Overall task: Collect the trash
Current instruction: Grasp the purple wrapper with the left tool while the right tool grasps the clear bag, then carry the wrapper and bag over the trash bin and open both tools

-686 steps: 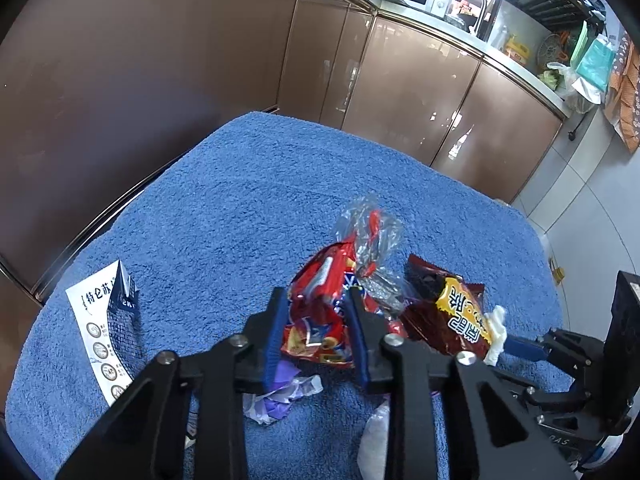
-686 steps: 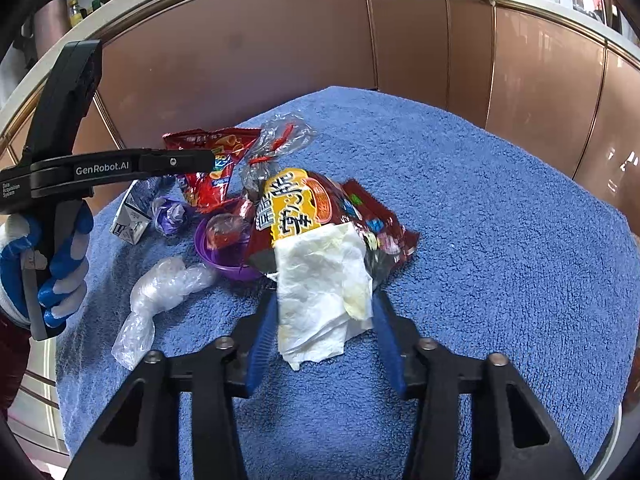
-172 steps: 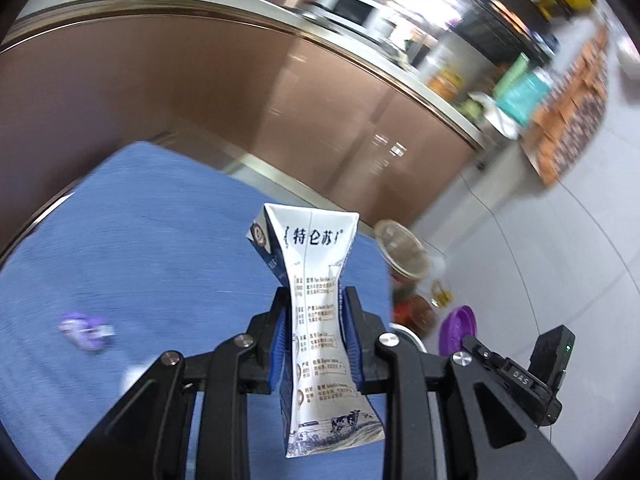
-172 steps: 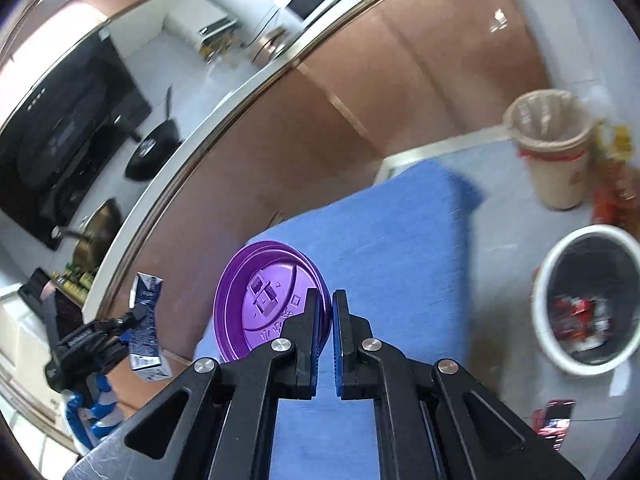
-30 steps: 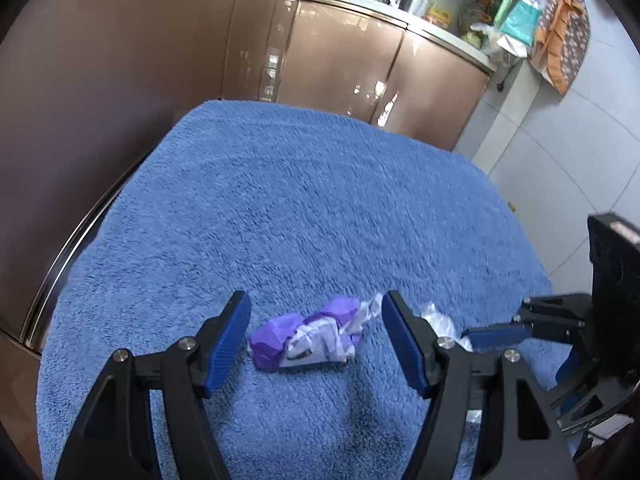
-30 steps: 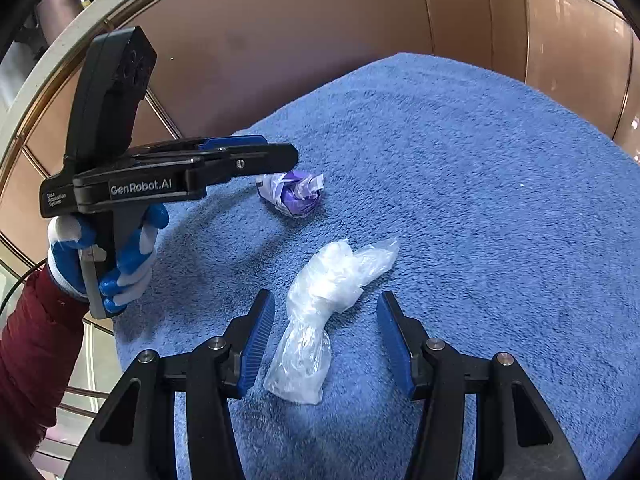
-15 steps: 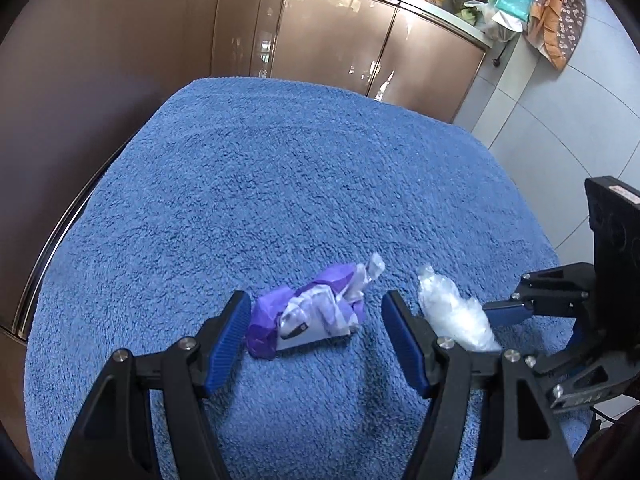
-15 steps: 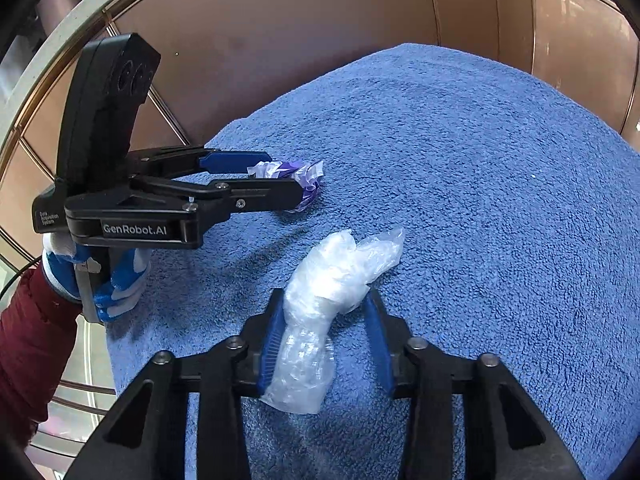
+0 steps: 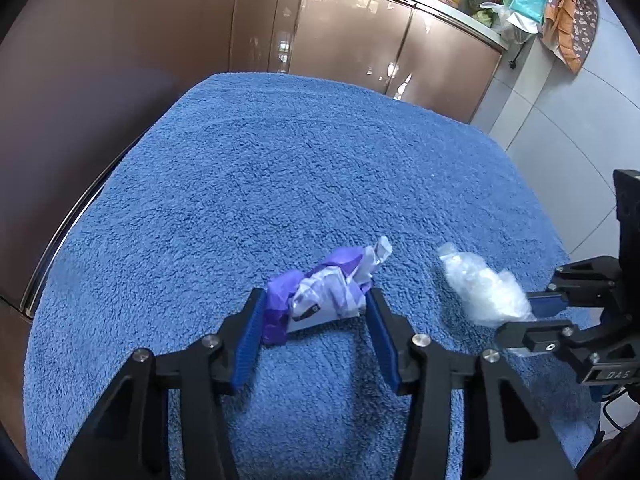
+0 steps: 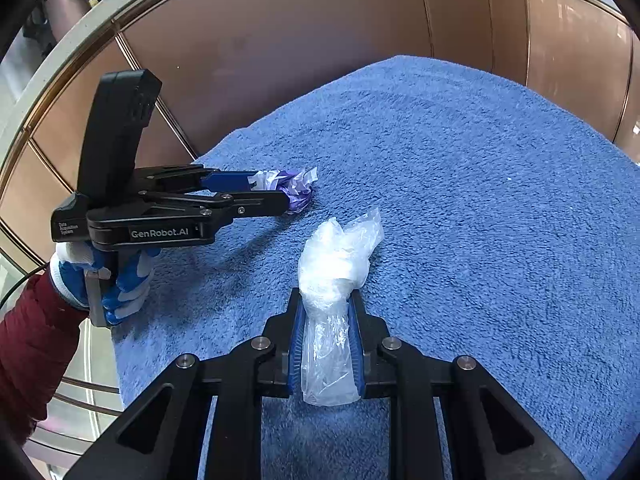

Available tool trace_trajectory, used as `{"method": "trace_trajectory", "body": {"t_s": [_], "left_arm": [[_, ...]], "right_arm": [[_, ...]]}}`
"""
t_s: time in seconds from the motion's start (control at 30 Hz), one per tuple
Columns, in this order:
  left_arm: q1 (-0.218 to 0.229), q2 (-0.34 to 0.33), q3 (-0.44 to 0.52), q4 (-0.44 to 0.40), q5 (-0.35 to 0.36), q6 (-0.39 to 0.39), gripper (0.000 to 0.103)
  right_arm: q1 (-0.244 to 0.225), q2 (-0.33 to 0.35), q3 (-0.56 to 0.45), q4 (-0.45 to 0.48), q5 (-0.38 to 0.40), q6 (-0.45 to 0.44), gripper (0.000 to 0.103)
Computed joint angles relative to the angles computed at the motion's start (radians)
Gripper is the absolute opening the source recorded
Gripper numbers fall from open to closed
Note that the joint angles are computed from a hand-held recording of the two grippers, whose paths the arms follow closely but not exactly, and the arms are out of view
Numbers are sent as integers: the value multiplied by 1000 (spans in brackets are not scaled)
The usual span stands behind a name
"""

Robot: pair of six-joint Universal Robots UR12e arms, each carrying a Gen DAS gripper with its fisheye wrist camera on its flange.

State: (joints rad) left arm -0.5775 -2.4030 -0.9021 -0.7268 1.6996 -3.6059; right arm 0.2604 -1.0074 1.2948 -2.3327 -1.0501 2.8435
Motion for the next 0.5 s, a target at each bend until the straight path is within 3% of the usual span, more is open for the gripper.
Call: {"method": "trace_trajectory", "body": {"t_s": [0.23, 0.5], "left_arm": [[-7, 11, -10, 12, 21, -48, 45], [-27, -23, 102, -40, 41, -20, 45]], "right_arm": [[-21, -13, 12, -40, 27, 29, 20], [-71, -55, 75, -136, 62, 99, 20]]}}
